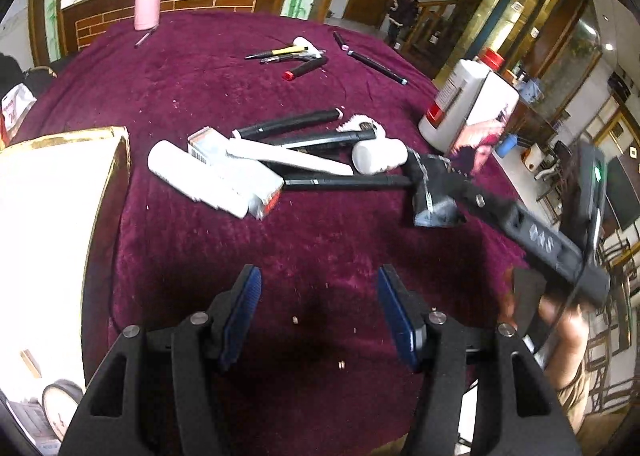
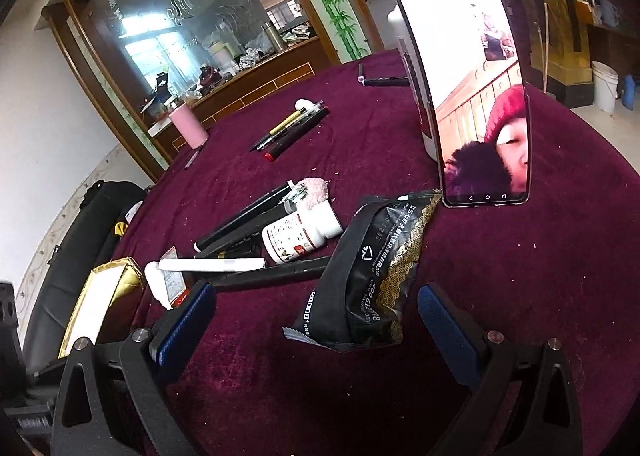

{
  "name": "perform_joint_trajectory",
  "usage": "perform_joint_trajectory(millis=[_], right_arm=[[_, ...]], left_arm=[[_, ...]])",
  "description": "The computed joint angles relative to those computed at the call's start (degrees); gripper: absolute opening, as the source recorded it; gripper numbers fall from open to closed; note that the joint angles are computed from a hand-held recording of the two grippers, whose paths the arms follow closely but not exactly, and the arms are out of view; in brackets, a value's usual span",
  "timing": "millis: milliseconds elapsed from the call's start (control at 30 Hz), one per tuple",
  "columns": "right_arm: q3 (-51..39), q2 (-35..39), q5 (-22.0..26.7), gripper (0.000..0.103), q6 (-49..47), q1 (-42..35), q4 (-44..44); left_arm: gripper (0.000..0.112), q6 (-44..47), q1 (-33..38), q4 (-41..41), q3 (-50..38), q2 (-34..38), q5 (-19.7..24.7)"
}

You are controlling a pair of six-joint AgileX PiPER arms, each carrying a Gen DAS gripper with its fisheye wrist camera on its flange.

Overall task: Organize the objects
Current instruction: 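Move the left tool toward the slim white stick among the items, then grasp the slim white stick with the left tool while the right tool grasps the black foil bag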

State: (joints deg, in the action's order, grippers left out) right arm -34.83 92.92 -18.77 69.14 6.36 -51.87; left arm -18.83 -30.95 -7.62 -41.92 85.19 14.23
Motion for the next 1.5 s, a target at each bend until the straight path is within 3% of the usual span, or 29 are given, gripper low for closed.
perform_joint_trajectory(millis=[100, 233, 367, 500, 600, 733, 833, 967, 1033, 1067, 1367, 1500], right_arm=[[0.6, -0.2, -0.9, 0.103, -0.2, -0.6, 0.4], [0.6, -0.2, -1.4, 0.103, 1.4, -1.0, -1.5], [1.0, -0.5, -2.6, 0.103, 2.5, -1.5, -3.0], [1.1, -0.6, -2.4, 0.103, 1.3, -0.7, -2.0], [1.0, -0.1, -2.8, 0.103, 1.6, -0.7, -2.0], [1.0, 0.1, -3.2, 0.103, 1.3, -1.0, -1.5], [1.3, 0.1, -3.7, 0.103, 1.1, -1.3, -1.4], [1.6, -0.1, -4.1, 0.103, 1.0, -1.5, -1.5], [1.7, 0.0, -4.4, 0.103, 1.1, -1.7, -1.7], [1.7, 0.1, -4.6, 0.103, 1.1, -1.9, -1.8], [0.8, 0.6, -3.9, 0.103, 1.5, -3.3, -2.1], [-2.0, 1.7, -0.7, 0.103, 6.7, -2.5, -7.6]], left_arm=[[0.059, -3.9, 1.6, 3.0, -4.4, 2.8, 2.3], [0.059, -1.3, 4.8, -1.1, -9.6, 7.5, 3.8], [0.059, -12.5, 6.7, 8.6, -13.0, 11.7, 5.2], [0.059, -11.8, 9.3, 6.1, -13.3, 13.5, 4.8], [0.059, -15.7, 8.1, 10.3, -12.2, 12.3, 2.9], [0.059, -19.3, 5.7, 15.4, -15.5, 14.2, 4.5], [0.059, -27.6, 3.8, 25.0, -21.4, 18.7, 10.4], [0.058, -29.9, 3.0, 29.3, -26.9, 23.3, 15.6], [0.057, -27.7, 3.1, 28.1, -28.6, 24.8, 17.1], [0.05, -24.6, 3.8, 25.2, -29.2, 25.6, 17.3], [0.028, -10.1, 5.8, 11.4, -21.5, 21.0, 10.5], [0.026, -6.3, 3.2, 8.3, -16.1, 17.5, 9.1]])
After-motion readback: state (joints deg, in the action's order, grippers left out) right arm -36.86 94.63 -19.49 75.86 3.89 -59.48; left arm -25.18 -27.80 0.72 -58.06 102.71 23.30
